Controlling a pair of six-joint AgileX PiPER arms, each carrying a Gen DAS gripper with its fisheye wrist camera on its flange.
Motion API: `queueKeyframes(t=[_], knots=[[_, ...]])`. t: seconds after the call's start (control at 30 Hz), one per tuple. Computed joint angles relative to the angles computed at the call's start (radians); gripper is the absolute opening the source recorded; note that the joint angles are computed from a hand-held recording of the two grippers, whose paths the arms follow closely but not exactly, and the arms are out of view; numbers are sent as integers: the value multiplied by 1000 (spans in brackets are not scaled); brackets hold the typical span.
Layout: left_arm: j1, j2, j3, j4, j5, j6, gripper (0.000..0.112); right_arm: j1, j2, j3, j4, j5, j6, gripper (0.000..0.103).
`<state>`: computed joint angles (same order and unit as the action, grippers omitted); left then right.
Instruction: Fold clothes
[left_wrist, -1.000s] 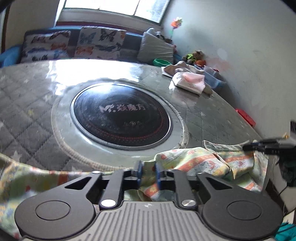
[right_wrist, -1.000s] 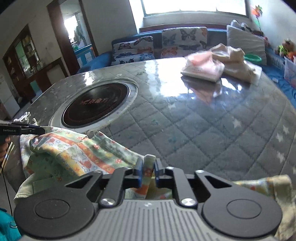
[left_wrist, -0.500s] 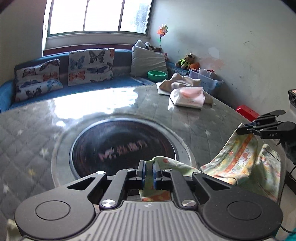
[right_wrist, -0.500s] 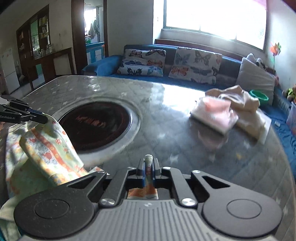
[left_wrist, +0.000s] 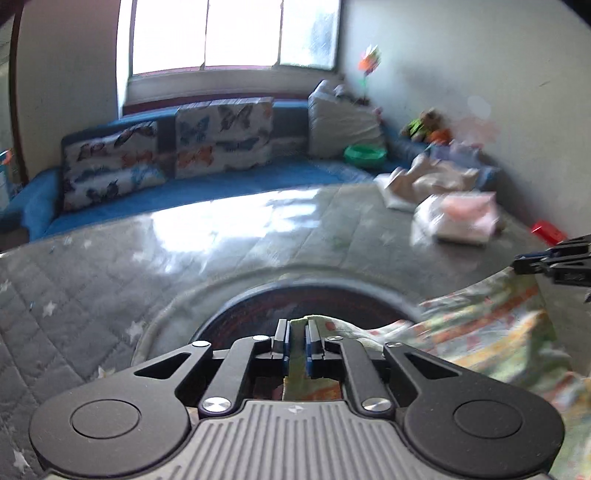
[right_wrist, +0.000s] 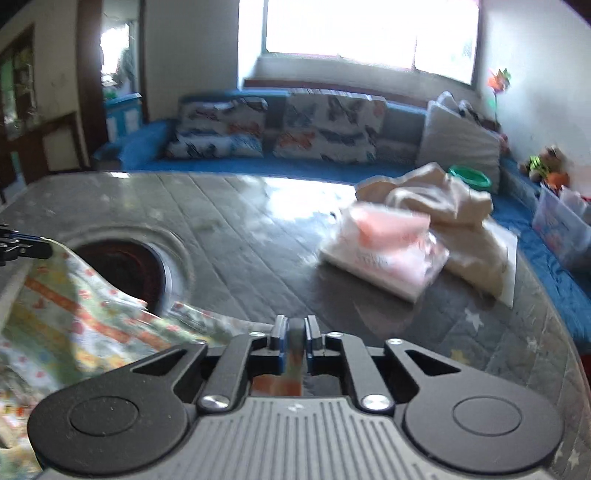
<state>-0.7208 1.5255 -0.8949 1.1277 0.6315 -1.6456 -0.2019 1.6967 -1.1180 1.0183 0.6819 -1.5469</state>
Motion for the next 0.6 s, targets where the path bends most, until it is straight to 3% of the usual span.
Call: queueKeyframes(t=[0.13, 0.33, 0.4, 0.6], knots=[[10, 35, -3, -21, 10, -15, 20, -5, -4, 37, 52, -12, -85, 25], [-50, 35, -23, -10, 71, -11, 21, -6, -12, 41, -19, 122, -71, 25], [-68, 41, -46, -31, 61, 39, 21, 13, -2, 50, -38, 138, -59, 25], [-61, 115, -131, -190, -32, 278, 21, 65, 20, 72, -28, 84, -52, 27]])
